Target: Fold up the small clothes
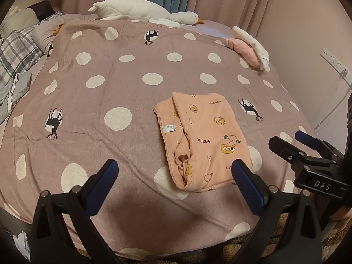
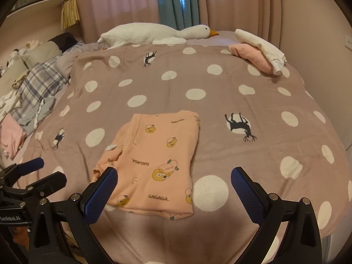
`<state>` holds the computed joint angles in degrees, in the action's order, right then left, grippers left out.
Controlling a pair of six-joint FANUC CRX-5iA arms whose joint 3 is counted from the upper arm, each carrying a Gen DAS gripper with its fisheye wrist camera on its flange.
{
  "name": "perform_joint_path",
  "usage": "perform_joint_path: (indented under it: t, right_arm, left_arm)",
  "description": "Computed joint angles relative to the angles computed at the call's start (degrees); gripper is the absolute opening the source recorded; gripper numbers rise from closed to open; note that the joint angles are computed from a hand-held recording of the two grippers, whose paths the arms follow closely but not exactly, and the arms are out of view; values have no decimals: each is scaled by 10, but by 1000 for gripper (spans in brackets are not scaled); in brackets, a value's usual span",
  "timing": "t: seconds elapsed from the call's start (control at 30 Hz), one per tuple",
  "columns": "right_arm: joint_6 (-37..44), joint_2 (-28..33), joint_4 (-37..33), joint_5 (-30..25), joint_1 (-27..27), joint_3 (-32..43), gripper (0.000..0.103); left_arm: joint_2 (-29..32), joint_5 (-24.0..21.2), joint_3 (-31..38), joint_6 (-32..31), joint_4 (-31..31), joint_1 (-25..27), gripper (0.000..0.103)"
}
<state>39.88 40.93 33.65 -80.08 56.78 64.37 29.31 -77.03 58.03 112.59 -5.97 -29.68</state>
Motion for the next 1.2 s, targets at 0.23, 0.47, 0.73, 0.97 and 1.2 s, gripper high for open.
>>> perform_joint_path:
  t: [0.23,0.47,0.73,0.97,1.2]
  right_arm:
    - [2,4,-5,-2,0,8,102]
    - [7,12,-5,-10,1,23,102]
    - [10,20,-5,-18,1,35,102]
    - [11,19,-6,-18,0,34,102]
    - [12,23,-5,-21,0,40,102]
  left_arm:
    - [-7,5,-11,2,-2,0,103]
    - [-7,6,-12,0,2,3,103]
    - [-3,5,-6,-1,1,2,103]
    - [-5,9,-7,-2,1,0,103]
    - [-14,23,-22,-4,7,1,103]
